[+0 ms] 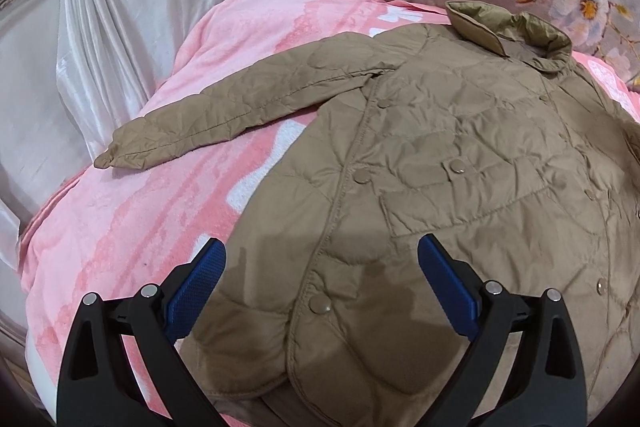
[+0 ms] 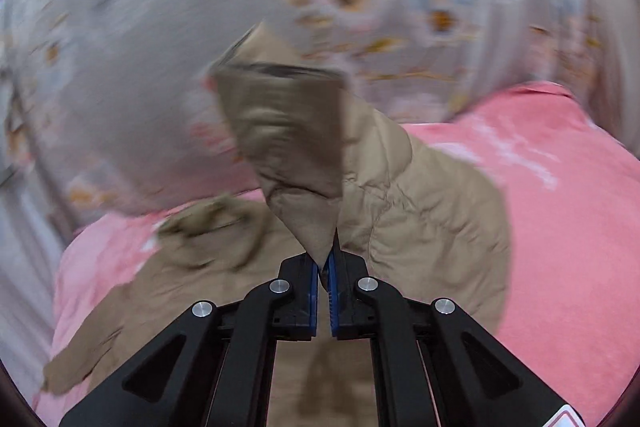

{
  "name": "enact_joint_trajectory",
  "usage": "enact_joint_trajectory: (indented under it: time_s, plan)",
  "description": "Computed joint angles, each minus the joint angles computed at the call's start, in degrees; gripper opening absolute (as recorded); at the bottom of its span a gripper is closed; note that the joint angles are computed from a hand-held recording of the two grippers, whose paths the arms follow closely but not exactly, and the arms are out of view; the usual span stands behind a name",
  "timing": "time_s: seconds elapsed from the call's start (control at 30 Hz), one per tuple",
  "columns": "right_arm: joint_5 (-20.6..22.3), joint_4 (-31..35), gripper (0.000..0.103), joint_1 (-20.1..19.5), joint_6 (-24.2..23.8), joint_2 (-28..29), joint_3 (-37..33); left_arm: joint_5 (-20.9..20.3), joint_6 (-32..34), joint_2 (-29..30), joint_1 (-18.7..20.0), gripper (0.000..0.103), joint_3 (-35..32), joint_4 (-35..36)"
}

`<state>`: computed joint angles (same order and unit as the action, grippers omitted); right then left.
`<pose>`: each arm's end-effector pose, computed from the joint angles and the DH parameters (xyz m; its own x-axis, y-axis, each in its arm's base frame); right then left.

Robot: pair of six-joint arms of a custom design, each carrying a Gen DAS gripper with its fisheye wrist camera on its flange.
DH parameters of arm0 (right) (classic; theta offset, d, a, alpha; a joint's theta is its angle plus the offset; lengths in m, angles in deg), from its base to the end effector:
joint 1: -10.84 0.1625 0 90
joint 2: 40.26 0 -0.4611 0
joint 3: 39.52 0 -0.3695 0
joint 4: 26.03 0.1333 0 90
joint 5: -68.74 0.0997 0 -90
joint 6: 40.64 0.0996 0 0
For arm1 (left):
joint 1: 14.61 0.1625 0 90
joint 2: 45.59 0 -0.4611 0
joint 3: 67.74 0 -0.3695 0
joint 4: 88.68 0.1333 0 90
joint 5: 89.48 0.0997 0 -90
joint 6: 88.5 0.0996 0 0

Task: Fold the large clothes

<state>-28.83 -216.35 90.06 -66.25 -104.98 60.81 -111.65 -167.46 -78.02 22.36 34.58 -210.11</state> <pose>0.0004 -0.6405 0.4123 -0.8926 0.0913 0.4416 -0.3392 0.5092 -0.7910 -0.3205 -0.5235 -0.0286 -0.5694 -0.3381 -0.7493 0.3487 0.7261 -0.5926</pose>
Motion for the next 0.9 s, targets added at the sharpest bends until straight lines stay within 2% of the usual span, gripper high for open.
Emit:
enact_joint_trajectory:
  time_s: [0.07,0.17,0.33,0.4,0.47,0.53,0.6,0.63,0.67,0.7,0.77,0.9]
  plan:
    - [1.0,2.0,0.004,2.3,-2.1,2.4,0.0,0.0,0.7,-0.4,0.2,0.095,0.8,-1.7]
    - [0.2,3.4,0.004,5.1,-5.8,6.2,0.2,0.1,1.0,-1.1,0.6,0.095,1.9,-3.1]
    - [-1.8,5.7,0.004,7.4,-8.9,11.8,0.5,0.1,1.2,-2.5,1.3,0.095,4.0,-5.4]
    - [-3.9,6.7,0.004,8.1,-10.5,13.9,0.6,0.1,1.4,-3.2,1.7,0.095,4.9,-6.8]
    - [-6.4,7.6,0.012,8.8,-11.4,16.0,0.0,0.2,1.5,-3.7,2.1,0.095,5.7,-7.6]
    - [-9.2,8.9,0.015,9.5,-11.5,17.6,-0.9,0.1,1.8,-4.1,2.5,0.095,6.2,-8.5]
    - [-10.1,9.0,0.02,9.7,-12.3,17.9,-0.6,-0.1,2.4,-4.4,2.9,0.095,6.6,-9.8]
    - [-9.2,9.9,0.031,9.6,-12.6,17.0,0.1,-0.3,2.9,-4.5,3.2,0.095,6.8,-10.8]
    - [-7.8,10.8,0.046,9.5,-12.5,15.8,1.3,-0.8,4.3,-4.7,3.5,0.095,7.2,-13.0]
    - [-5.9,11.3,0.05,9.2,-12.2,14.2,3.1,-1.4,6.0,-4.9,3.8,0.095,7.5,-15.5]
    - [-2.5,11.0,0.052,8.0,-12.7,10.1,7.2,-3.7,11.8,-5.3,4.7,0.095,8.4,-24.2]
    - [-1.9,7.0,0.053,4.8,-12.1,5.0,11.4,-9.0,24.3,-5.0,6.1,0.095,8.0,-41.8]
